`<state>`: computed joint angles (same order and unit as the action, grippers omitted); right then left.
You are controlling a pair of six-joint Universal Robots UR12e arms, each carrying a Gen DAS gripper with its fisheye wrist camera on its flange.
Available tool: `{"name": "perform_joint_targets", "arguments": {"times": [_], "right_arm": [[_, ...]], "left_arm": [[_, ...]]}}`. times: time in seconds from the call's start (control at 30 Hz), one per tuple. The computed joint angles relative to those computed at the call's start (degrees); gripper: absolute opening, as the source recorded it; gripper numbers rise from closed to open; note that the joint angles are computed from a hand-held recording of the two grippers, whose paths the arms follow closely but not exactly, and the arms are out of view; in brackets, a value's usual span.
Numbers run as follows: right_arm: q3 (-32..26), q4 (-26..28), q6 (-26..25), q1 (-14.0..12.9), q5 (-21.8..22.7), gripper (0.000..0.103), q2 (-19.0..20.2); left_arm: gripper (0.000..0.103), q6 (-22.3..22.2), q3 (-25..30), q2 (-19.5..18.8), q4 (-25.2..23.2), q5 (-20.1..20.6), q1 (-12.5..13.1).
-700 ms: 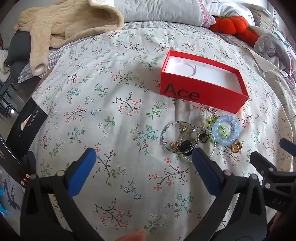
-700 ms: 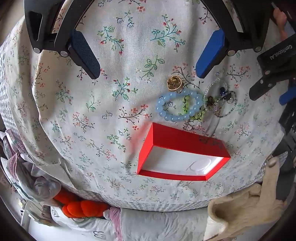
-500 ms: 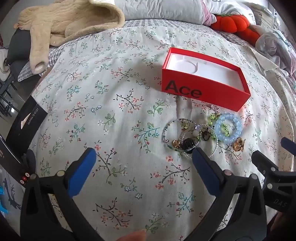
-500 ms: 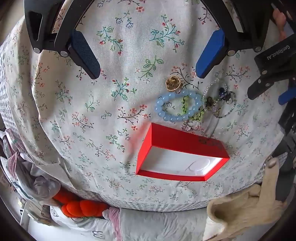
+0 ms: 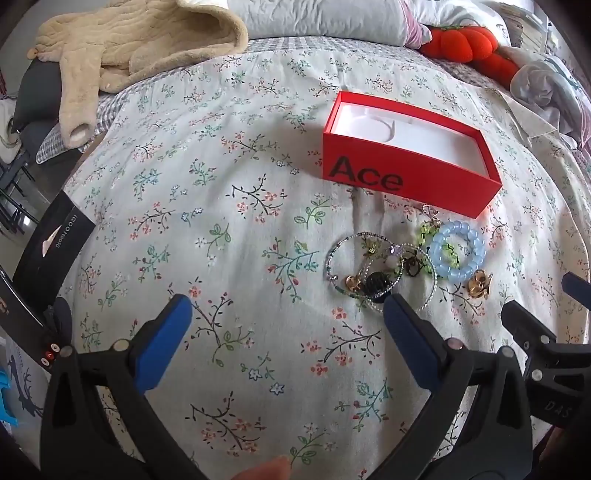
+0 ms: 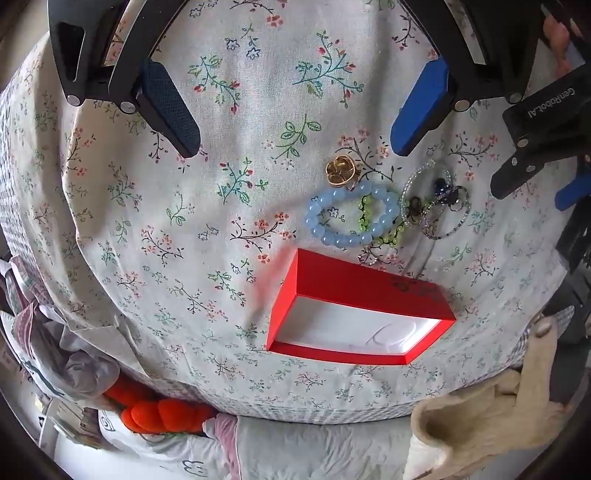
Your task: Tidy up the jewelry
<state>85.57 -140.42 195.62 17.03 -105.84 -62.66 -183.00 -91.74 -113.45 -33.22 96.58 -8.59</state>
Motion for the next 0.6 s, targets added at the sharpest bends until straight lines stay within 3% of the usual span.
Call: {"name": "perform_joint_targets", "arguments": {"times": [0.6], "right_arm": [[0.13, -0.12, 0.1, 0.01, 0.35, 0.103, -0.02]], "left_arm": [[0.103, -0.16, 0.17, -0.24, -0.05, 0.25, -0.18]]}}
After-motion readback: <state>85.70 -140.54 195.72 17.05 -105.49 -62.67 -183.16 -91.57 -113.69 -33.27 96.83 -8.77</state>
